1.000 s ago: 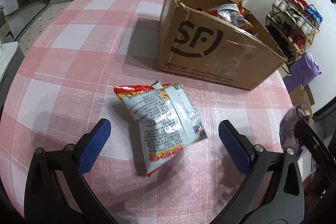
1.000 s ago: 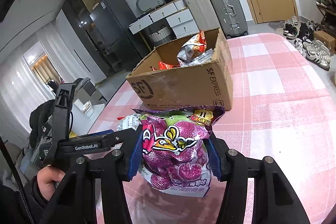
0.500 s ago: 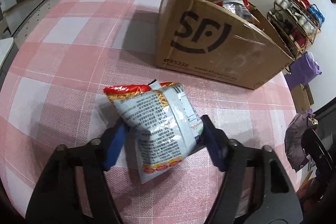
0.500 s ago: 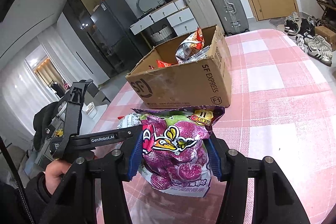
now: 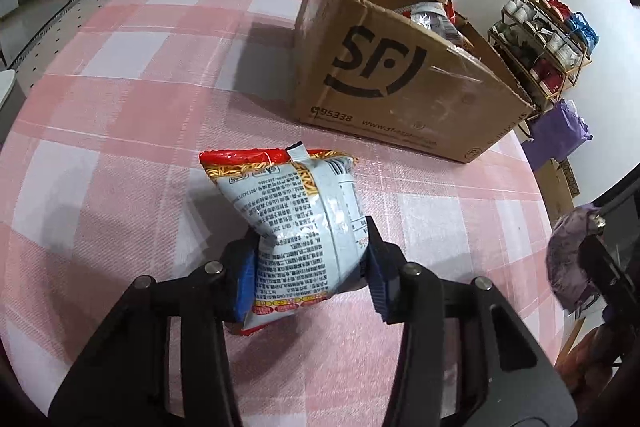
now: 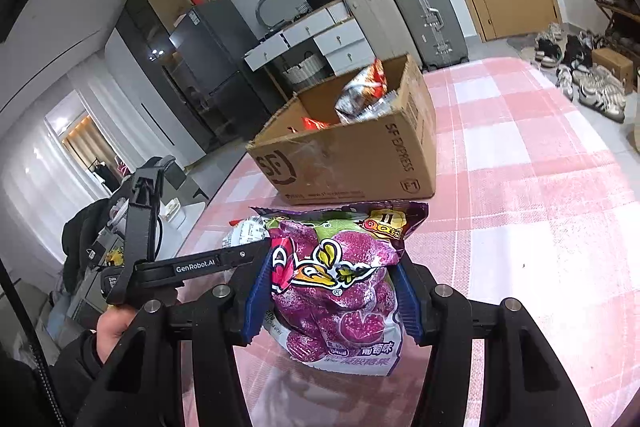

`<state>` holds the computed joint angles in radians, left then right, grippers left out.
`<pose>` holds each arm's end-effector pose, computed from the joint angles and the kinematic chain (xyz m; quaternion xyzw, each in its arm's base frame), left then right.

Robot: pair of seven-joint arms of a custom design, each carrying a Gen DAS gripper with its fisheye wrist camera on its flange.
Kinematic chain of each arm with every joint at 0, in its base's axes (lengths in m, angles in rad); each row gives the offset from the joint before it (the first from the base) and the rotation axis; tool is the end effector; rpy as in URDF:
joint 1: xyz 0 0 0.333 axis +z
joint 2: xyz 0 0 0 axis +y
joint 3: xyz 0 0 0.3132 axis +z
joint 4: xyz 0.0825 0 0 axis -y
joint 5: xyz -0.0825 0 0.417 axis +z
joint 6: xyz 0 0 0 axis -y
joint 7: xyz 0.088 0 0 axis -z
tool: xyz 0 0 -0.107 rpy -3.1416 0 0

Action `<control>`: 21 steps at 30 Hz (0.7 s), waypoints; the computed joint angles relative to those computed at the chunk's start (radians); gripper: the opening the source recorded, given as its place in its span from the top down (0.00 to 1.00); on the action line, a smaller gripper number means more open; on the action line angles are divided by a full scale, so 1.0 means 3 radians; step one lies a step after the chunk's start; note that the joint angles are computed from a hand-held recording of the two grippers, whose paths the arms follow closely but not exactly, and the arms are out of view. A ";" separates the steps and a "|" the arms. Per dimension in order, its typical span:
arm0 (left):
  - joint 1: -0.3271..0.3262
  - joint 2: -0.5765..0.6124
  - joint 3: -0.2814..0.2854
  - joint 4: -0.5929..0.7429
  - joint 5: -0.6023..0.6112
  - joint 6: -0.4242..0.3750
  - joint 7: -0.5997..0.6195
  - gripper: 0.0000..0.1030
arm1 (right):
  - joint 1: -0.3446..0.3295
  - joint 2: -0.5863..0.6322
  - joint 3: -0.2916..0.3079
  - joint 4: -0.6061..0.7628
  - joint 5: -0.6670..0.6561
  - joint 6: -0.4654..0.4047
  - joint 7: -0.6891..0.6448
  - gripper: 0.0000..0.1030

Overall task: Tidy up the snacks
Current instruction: 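Carry the candy bag and chip bag over the SF box with both grippers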

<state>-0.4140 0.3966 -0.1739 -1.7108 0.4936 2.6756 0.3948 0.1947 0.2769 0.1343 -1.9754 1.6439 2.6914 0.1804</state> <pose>0.6052 -0.4033 0.4065 -0.7487 0.5853 -0.2912 0.1101 0.6207 0.1743 0.3268 -0.6955 0.5278 -0.0175 0.4872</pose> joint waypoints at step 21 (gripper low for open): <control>0.0070 -0.0703 -0.0127 -0.0073 0.0581 0.0086 0.0137 0.59 | 0.0166 -0.0479 -0.0095 0.0230 -0.0390 -0.0105 0.0107 0.47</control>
